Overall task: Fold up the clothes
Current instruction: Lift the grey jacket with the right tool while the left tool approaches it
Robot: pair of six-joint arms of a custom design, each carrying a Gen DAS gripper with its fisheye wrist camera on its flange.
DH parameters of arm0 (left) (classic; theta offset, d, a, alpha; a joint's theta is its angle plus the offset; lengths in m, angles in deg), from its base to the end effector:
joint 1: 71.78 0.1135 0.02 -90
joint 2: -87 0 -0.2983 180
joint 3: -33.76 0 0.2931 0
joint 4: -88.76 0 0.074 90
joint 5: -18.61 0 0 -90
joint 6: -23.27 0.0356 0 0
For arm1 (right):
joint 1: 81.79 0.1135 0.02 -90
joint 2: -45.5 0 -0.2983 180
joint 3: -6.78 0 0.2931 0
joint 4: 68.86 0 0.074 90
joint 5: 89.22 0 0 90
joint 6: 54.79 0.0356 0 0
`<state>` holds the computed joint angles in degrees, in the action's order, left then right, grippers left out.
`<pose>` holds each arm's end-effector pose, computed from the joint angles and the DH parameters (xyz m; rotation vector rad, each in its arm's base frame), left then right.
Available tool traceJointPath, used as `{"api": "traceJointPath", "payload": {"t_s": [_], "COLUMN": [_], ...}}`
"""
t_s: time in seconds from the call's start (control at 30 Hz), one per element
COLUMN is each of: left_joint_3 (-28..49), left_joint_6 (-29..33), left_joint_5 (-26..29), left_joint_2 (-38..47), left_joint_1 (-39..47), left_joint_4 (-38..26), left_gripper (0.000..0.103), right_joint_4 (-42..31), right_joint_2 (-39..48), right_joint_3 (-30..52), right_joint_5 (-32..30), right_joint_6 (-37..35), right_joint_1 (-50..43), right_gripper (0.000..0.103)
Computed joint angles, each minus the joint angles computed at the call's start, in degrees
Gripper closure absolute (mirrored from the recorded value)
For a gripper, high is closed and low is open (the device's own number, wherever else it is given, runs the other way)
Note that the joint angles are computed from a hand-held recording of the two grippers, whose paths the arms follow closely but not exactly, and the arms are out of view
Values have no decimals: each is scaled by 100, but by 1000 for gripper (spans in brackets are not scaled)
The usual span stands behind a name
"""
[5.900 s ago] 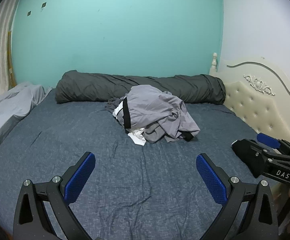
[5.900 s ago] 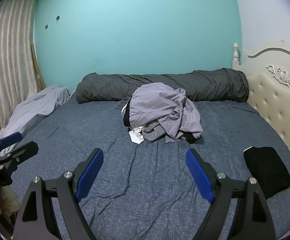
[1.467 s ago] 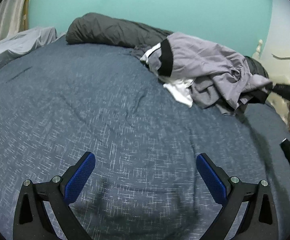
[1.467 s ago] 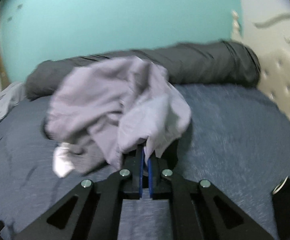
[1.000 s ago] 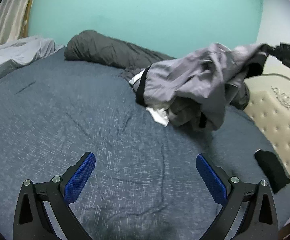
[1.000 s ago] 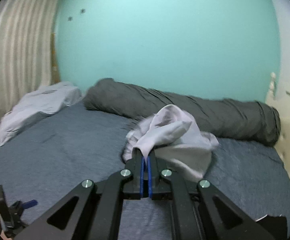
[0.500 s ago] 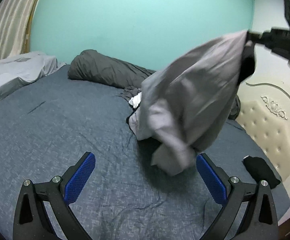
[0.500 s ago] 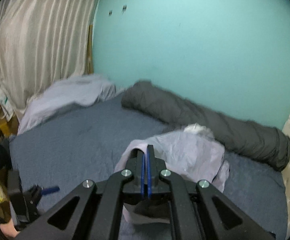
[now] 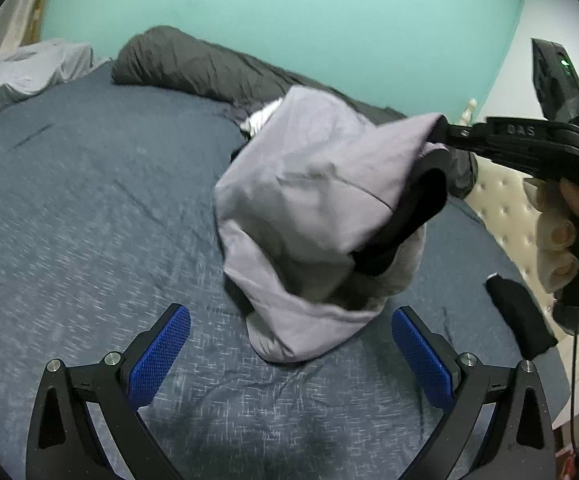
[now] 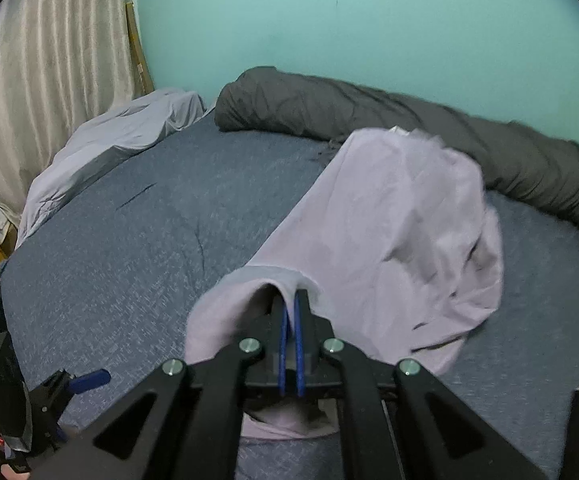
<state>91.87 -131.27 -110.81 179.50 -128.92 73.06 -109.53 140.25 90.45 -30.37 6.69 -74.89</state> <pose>0.2035 -0.2733 0.1681 -0.4284 2.1814 -0.3142 0.3919 0.0660 0.2724 -0.9308 2.1685 0.4903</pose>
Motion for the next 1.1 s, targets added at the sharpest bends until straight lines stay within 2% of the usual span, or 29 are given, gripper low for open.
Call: {"api": "traceJointPath", "payload": {"t_s": [0.03,0.1,0.17,0.23,0.33,0.4,0.47,0.57,0.7,0.83,0.9,0.97,1.1], "left_joint_3": [-26,-58,-101,-99,-36,-23,-10,-1,41,4,-51,-100,-111], "left_joint_6": [114,305,528,763,1072,1216,1265,1342,1443,1473,1514,1576,1697], "left_joint_5": [97,265,470,606,672,705,756,815,753,803,886,966,1074], "left_joint_2": [118,322,447,558,615,639,653,694,704,697,668,653,662], "left_joint_1": [81,230,429,571,701,767,824,875,856,937,1018,1083,1155], "left_joint_4": [211,537,828,1027,1068,1088,1066,1170,1247,1324,1384,1478,1537], "left_gripper": [1,1,1,2,6,9,10,14,19,26,34,35,48], "right_joint_4": [127,343,542,773,1157,1462,1773,2010,1641,1685,1719,1771,1666], "right_joint_2": [130,443,674,777,860,755,631,493,534,295,167,74,265], "right_joint_3": [-2,70,102,41,-112,-357,-654,-990,-966,-1281,-1519,-1788,-1956], "right_joint_5": [24,148,367,496,526,217,-230,-523,-608,-875,-851,-803,-400], "right_joint_6": [52,192,326,460,626,717,904,972,894,967,838,600,270], "right_joint_1": [41,93,87,29,-121,-361,-691,-938,-999,-1148,-1212,-1269,-1162], "right_gripper": [97,84,56,44,44,43,37,34,34,34,34,34,34]}}
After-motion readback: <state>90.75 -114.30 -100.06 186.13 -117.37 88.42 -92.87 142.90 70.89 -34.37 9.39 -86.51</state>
